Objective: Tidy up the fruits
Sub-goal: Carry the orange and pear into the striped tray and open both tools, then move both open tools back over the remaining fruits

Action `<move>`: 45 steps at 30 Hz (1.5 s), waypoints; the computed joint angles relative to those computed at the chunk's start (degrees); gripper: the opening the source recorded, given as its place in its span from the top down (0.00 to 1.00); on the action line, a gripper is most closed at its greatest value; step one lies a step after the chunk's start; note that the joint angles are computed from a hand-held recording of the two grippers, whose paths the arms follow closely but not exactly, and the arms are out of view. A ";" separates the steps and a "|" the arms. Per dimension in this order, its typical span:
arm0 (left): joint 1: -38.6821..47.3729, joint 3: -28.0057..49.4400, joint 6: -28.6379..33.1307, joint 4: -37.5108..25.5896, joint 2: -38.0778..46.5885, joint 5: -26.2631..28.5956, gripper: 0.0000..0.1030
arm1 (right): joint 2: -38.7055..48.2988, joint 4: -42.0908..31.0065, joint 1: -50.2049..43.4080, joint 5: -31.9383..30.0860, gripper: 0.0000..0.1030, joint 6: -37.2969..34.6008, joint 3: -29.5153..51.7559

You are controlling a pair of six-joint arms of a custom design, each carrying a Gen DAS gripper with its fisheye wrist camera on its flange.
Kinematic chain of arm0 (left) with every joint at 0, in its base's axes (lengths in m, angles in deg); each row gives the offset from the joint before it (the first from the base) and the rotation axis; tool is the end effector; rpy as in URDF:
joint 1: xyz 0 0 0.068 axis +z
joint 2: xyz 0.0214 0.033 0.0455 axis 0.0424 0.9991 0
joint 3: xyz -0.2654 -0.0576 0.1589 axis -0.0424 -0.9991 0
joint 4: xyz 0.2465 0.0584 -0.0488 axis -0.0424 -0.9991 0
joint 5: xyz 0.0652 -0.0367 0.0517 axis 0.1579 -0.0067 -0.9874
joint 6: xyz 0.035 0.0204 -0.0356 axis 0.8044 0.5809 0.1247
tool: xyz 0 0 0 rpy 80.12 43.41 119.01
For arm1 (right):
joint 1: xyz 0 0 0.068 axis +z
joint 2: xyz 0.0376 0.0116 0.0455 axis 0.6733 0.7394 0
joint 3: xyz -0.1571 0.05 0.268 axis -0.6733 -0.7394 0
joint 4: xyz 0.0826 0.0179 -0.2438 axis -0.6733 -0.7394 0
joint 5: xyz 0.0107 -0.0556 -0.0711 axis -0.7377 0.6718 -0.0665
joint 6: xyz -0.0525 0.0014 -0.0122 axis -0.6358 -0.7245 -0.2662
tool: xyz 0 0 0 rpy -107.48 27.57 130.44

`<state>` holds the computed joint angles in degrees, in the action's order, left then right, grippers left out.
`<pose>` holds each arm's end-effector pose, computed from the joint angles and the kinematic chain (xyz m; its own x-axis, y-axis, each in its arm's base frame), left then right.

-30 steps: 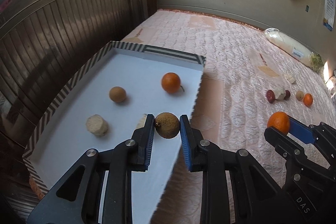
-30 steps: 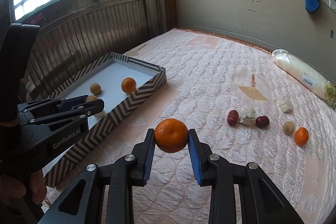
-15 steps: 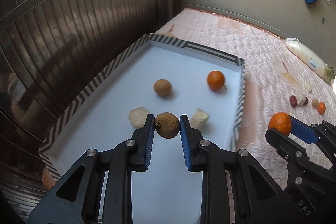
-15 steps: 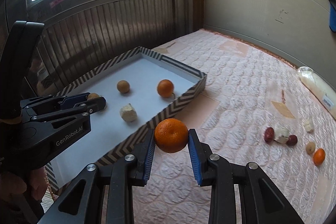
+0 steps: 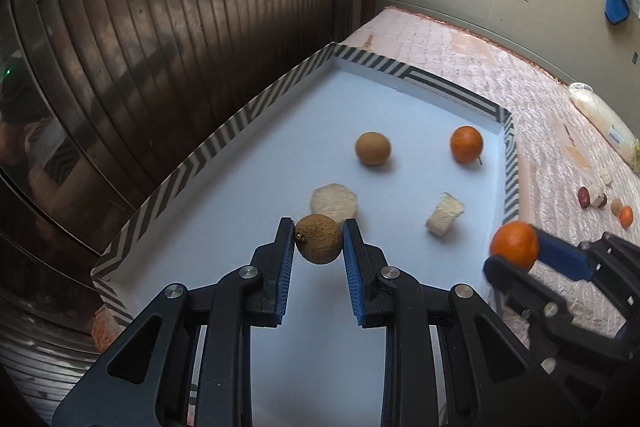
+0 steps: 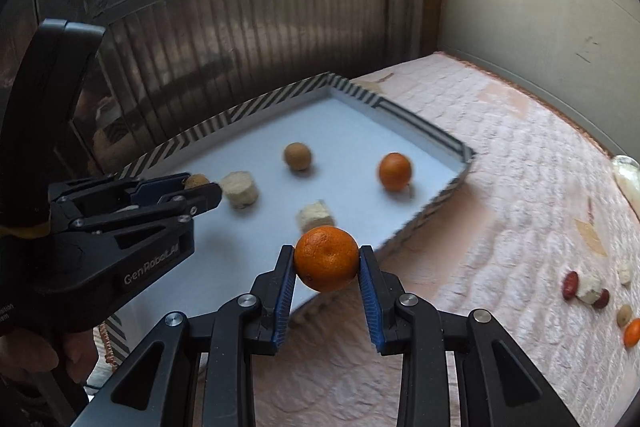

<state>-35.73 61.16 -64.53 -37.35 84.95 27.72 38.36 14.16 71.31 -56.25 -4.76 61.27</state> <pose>0.3385 -0.2580 0.1602 -0.7200 0.2895 -0.6306 0.3728 0.9279 0.0003 0.2498 0.1257 0.1297 -0.7174 -0.0265 -0.6961 -0.0378 0.9993 0.0009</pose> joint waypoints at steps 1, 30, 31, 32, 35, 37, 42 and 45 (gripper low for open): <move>0.27 0.05 -0.11 -0.15 0.13 0.31 0.77 | 0.72 -0.21 0.34 -0.20 0.71 -0.27 0.63; 2.19 2.43 -3.94 -2.90 2.22 2.66 0.46 | 4.64 -0.18 2.27 -1.48 0.62 -2.36 3.88; 1.96 2.56 -3.92 -2.95 2.20 2.49 0.46 | 3.95 0.34 2.23 -1.18 0.62 -2.30 3.14; 1.63 2.61 -3.89 -2.84 2.11 2.34 0.46 | 3.02 0.64 2.24 -0.83 0.61 -2.15 2.28; 0.14 2.87 -3.60 -2.71 1.76 1.64 0.46 | 0.01 1.11 1.65 0.32 0.60 -1.27 -0.29; -1.05 3.22 -3.30 -2.71 1.61 1.37 0.46 | -2.19 1.40 0.78 0.56 0.59 -0.64 -2.15; -4.50 5.24 -2.33 -3.08 1.96 1.03 0.46 | -7.17 0.72 -1.12 1.97 0.58 0.74 -6.15; -6.91 6.79 -1.80 -3.54 2.57 1.22 0.46 | -10.35 0.34 -2.63 2.55 0.58 1.22 -8.72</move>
<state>-42.64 67.95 -66.34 -40.89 87.52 28.93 28.01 14.50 68.68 -53.70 -3.53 52.55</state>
